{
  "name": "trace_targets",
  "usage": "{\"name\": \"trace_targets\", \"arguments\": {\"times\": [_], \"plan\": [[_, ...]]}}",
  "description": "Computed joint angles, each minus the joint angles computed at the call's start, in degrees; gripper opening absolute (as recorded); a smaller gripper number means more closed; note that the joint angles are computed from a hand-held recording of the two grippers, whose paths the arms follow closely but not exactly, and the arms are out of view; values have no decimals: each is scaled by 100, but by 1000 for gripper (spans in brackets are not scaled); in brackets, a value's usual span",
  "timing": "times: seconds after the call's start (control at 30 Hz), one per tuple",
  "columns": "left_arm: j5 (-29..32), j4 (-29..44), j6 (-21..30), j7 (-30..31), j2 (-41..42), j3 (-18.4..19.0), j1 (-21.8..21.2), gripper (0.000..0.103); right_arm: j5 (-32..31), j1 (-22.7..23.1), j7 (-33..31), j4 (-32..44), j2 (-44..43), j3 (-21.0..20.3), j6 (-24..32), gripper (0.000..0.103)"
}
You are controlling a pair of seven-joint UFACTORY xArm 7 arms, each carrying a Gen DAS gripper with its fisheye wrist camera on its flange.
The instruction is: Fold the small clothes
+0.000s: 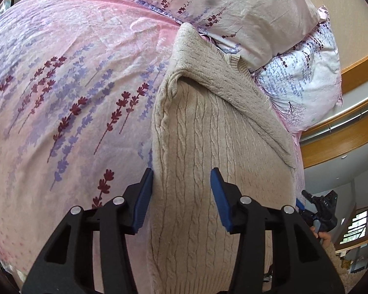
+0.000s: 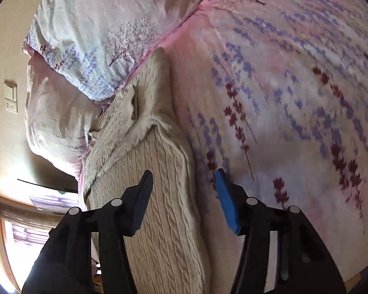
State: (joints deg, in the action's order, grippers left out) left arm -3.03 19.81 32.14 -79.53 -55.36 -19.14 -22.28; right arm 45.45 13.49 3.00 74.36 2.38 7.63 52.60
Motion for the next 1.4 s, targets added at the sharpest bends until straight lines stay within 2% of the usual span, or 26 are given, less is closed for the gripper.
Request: {"name": "trace_targets", "arguments": {"times": [0.2, 0.33, 0.53, 0.67, 0.77, 0.8, 0.83, 0.9, 1.23, 1.4], "plan": [[-213, -97, -200, 22, -26, 22, -397, 40, 1240, 49, -690, -741, -486, -73, 543, 49], [-460, -196, -360, 13, -94, 43, -812, 38, 1725, 95, -986, -1106, -765, -189, 1059, 44], [-739, -107, -407, 84, 76, 43, -1317, 35, 1649, 114, -1154, -1348, -1044, -335, 1860, 34], [-911, -68, -552, 96, 249, 77, -1507, 31, 1601, 148, -1189, -1418, -1133, -334, 2024, 31], [-971, 31, -594, 223, 471, 154, -1610, 19, 1527, 173, -1243, -1430, -1165, -330, 2051, 29], [-959, 90, -532, 259, 528, 148, -1605, 12, 1448, 189, -1306, -1415, -1184, -312, 2030, 20], [-932, 139, -492, 314, 565, 146, -1588, 8, 1385, 211, -1379, -1380, -1199, -288, 1975, 12], [-869, 177, -539, 401, 531, 128, -1504, 7, 1383, 259, -1504, -1257, -1187, -252, 1761, 9], [-83, 424, -317, 705, -400, 106, -182, 6, 1482, 398, -2202, -260, -916, -178, 260, 8], [283, 879, -553, 1170, -156, 264, 522, 6, 1306, 483, -2378, 507, -486, -31, -514, 7]]}}
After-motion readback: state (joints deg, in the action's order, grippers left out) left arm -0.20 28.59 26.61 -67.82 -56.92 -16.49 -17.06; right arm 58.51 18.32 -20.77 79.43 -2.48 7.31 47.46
